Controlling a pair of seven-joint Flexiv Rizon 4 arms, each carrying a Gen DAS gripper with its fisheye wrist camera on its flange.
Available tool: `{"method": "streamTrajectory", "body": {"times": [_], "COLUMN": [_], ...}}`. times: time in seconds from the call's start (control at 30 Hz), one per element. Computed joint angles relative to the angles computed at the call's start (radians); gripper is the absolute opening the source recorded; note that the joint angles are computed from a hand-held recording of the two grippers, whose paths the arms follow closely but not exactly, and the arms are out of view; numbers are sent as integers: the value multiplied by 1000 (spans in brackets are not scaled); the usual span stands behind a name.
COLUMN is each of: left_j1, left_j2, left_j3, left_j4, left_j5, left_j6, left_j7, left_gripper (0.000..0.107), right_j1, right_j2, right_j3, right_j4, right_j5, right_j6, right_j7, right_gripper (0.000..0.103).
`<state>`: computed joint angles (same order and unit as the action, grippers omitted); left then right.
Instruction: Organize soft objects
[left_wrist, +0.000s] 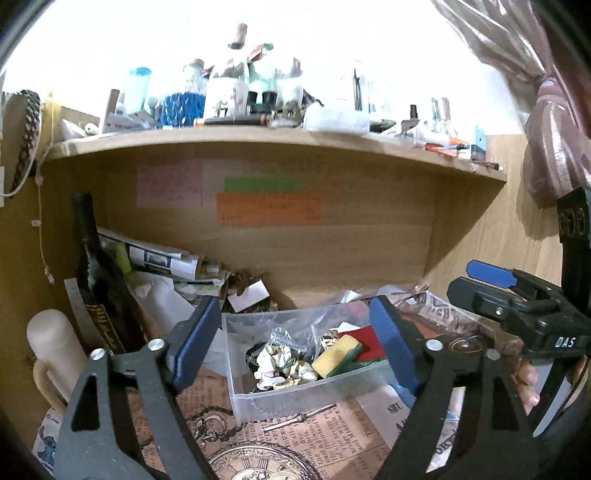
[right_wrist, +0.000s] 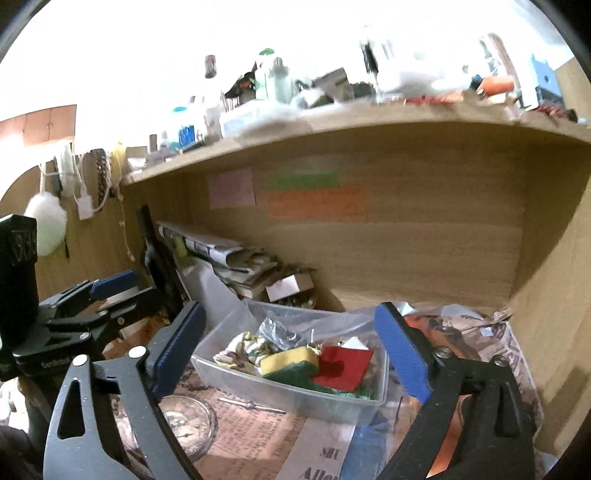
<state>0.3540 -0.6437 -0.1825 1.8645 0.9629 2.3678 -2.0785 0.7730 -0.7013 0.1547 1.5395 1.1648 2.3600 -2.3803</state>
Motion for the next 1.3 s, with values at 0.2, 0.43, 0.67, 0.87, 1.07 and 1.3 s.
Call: {"method": "streamTrajectory", "body": {"times": [0.2, 0.43, 0.67, 0.87, 1.07, 1.3], "left_j1": [-19, -31, -21, -13, -14, -5], "left_j2": [10, 15, 16, 15, 13, 10], "left_j3": [36, 52, 42, 36, 35, 24], "left_j4": [51, 92, 103, 103, 111, 110], "left_j5": [-52, -93, -99, -100, -117, -116], "left_j6": [69, 98, 92, 86, 81, 73], "left_j7": [53, 98, 100, 103, 116, 118], "left_gripper": [98, 103, 103, 103, 103, 103], "right_j1": [12, 13, 6, 10, 8, 7], "right_j2": [-2, -9, -9, -9, -8, -8], "right_j3": [7, 23, 39, 38, 39, 40], "right_j4": [7, -5, 6, 9, 2, 4], "right_j5": [-6, 17, 4, 4, 14, 11], "right_j6": [23, 40, 52, 54, 47, 48], "right_j7": [10, -4, 10, 19, 11, 13], "right_gripper": [103, 103, 103, 103, 103, 103]}}
